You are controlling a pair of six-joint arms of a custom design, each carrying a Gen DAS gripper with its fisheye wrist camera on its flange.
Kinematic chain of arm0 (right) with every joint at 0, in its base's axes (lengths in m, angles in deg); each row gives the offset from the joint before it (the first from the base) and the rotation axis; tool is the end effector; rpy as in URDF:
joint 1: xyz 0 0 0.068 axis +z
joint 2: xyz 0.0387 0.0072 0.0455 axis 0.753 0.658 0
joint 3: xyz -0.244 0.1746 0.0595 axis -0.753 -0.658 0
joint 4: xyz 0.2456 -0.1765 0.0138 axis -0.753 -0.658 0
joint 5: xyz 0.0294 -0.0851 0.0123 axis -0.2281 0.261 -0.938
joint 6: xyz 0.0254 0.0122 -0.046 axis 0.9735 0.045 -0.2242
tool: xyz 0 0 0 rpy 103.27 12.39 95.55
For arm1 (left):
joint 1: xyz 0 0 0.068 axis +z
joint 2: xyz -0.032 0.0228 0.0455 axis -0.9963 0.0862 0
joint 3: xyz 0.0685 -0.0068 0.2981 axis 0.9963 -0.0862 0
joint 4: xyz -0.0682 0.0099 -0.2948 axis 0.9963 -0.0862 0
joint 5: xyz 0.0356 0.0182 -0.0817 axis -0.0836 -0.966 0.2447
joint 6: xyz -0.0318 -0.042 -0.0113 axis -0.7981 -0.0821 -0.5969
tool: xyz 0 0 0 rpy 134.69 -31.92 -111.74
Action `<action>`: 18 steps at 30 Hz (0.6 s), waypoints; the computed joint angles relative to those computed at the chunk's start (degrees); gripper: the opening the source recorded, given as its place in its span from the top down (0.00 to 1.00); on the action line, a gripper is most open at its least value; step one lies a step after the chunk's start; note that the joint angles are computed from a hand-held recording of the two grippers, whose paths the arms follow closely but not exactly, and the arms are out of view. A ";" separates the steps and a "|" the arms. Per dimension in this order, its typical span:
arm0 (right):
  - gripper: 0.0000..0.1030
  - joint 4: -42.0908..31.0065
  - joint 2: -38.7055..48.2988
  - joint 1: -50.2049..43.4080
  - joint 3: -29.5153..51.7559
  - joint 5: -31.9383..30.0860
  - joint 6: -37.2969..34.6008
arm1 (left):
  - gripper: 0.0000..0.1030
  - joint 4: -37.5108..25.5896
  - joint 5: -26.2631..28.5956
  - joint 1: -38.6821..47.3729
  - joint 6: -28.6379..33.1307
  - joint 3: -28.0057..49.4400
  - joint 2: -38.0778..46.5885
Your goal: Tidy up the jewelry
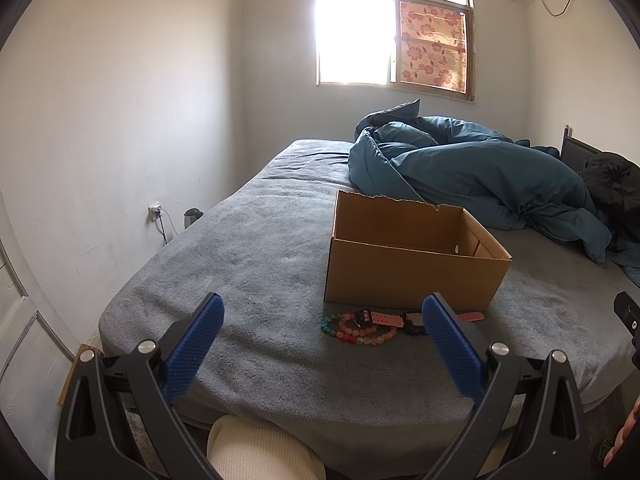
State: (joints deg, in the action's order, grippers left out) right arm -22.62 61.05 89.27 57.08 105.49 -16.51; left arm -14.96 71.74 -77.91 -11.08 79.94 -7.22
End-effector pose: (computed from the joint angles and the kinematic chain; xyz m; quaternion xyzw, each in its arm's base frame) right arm 0.2397 0.1654 0.3225 0.2049 0.8144 -0.0992 0.5338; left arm 0.3662 0.0338 0.3416 0.1225 0.8568 -0.0666 0.4964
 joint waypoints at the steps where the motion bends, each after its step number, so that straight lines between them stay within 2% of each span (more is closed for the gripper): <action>1: 0.08 0.06 -0.02 0.01 -0.06 0.05 -0.02 | 0.05 -0.06 0.03 0.04 0.04 0.07 0.00; 18: 0.08 -0.22 0.26 0.21 0.26 0.06 0.42 | 0.05 -0.38 0.21 0.09 0.10 0.28 0.00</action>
State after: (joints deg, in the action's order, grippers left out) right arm -22.84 61.31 89.47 57.34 105.55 -16.09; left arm -15.34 71.95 -77.83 -10.97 80.22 -7.22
